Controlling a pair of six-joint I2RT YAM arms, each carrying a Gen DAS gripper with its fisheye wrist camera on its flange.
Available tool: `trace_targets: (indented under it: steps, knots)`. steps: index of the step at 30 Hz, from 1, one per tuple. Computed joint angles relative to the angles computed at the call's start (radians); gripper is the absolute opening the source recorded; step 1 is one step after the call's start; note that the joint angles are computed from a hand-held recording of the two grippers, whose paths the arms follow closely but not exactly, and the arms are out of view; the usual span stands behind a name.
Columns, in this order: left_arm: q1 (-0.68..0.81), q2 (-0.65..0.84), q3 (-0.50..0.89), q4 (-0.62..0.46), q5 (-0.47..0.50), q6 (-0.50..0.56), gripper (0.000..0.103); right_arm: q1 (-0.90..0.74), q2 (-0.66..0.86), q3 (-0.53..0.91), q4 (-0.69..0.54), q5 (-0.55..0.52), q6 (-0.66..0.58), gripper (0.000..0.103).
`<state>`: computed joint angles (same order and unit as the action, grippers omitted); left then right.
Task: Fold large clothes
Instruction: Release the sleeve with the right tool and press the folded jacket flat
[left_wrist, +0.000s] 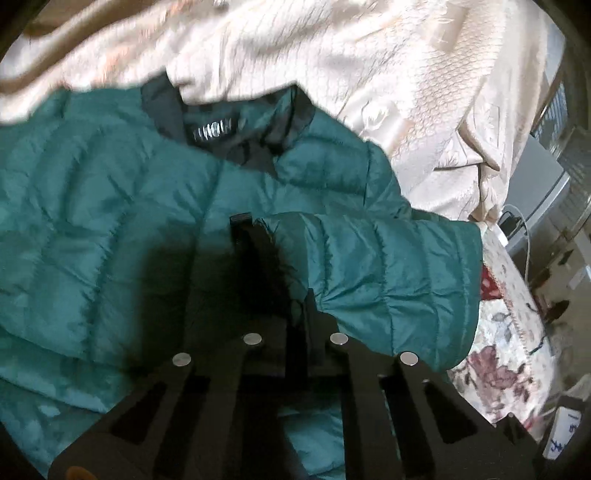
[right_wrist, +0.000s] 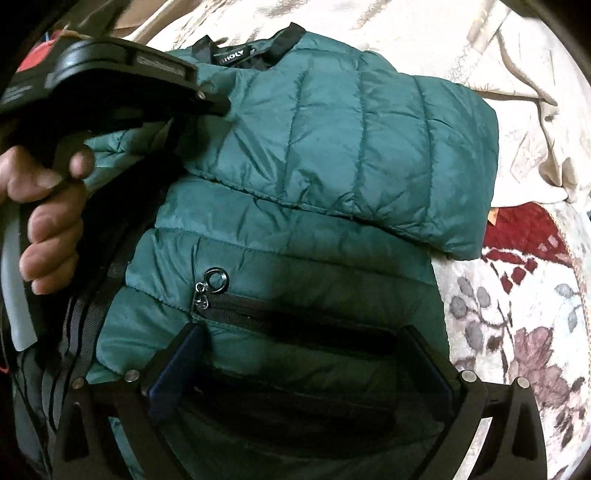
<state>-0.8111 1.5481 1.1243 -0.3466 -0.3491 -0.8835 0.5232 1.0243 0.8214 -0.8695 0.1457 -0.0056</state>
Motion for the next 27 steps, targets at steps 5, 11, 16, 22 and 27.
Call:
trace_targets:
  steps: [5,11,16,22,27]
  knots:
    - [-0.031,-0.214,-0.107,-0.042,-0.136,-0.088,0.005,-0.022,-0.007,-0.012,0.015,-0.017,-0.016,0.103]
    - [-0.058,-0.457,-0.204,-0.263,-0.365,-0.275,0.005,-0.013,-0.004,-0.011,0.012,-0.011,-0.002,0.103]
    - [0.043,-0.452,-0.211,-0.443,-0.356,-0.426,0.006,-0.075,0.027,0.011,-0.013,-0.086,-0.02,0.103]
    - [0.004,-0.336,-0.088,-0.698,-0.421,-0.62,0.043,-0.262,-0.02,0.089,-0.016,-0.227,-0.104,0.101]
    - [-0.147,-0.172,0.098,-1.223,-0.639,-1.179,0.062,-0.433,0.012,0.138,0.212,-0.393,-0.069,0.101]
